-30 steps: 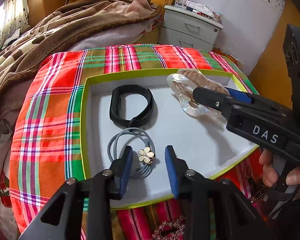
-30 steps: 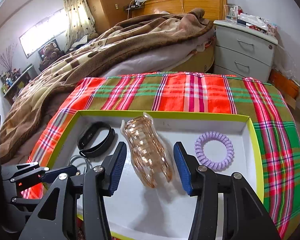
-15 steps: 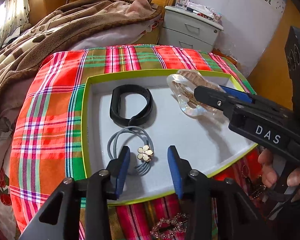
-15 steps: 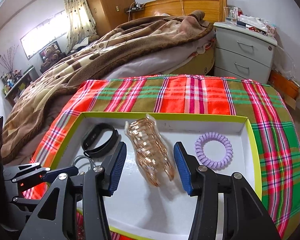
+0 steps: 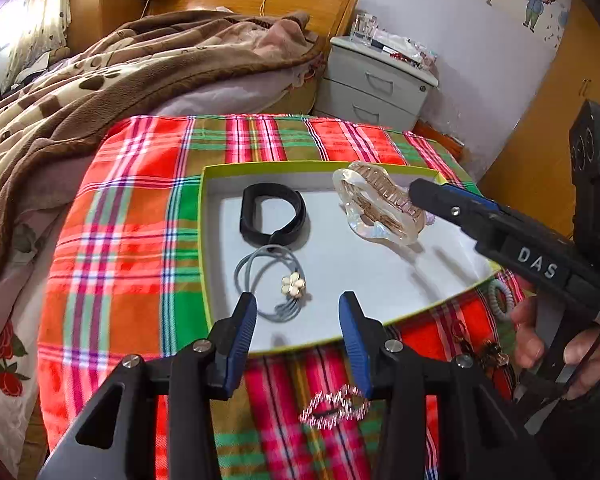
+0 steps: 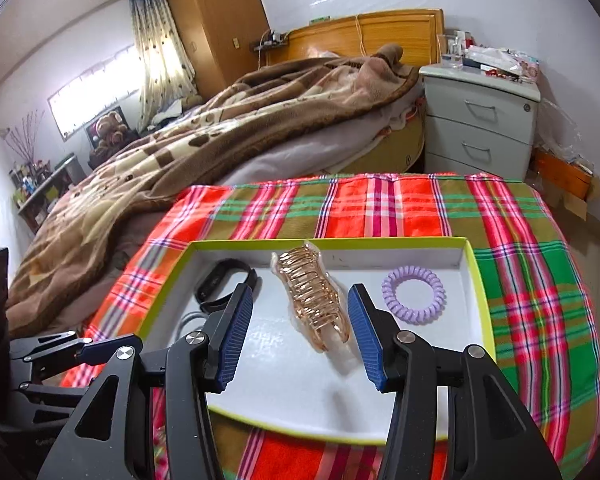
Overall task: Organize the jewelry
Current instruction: 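Withdraw both tools from the box toward the remaining jewelry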
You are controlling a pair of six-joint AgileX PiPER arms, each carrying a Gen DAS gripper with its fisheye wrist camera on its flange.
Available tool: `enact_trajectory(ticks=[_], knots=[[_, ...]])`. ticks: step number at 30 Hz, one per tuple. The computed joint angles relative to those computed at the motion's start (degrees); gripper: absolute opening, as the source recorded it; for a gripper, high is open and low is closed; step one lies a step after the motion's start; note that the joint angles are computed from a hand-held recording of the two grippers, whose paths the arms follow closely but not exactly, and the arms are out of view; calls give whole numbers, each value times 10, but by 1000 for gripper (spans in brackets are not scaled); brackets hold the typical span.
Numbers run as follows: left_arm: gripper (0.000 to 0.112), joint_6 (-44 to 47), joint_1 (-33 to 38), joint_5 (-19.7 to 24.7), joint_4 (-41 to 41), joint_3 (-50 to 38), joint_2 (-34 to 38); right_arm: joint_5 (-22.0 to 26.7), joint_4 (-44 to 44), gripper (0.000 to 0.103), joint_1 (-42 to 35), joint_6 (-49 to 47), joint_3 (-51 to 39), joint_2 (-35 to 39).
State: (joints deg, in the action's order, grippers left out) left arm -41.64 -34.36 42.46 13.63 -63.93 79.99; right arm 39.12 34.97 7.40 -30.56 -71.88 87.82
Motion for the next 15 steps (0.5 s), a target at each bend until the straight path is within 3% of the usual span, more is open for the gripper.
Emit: enact_trajectory(ticks=[15], knots=[[45, 3, -47, 0, -4, 84, -54, 21, 64, 51, -101, -82, 156, -166]])
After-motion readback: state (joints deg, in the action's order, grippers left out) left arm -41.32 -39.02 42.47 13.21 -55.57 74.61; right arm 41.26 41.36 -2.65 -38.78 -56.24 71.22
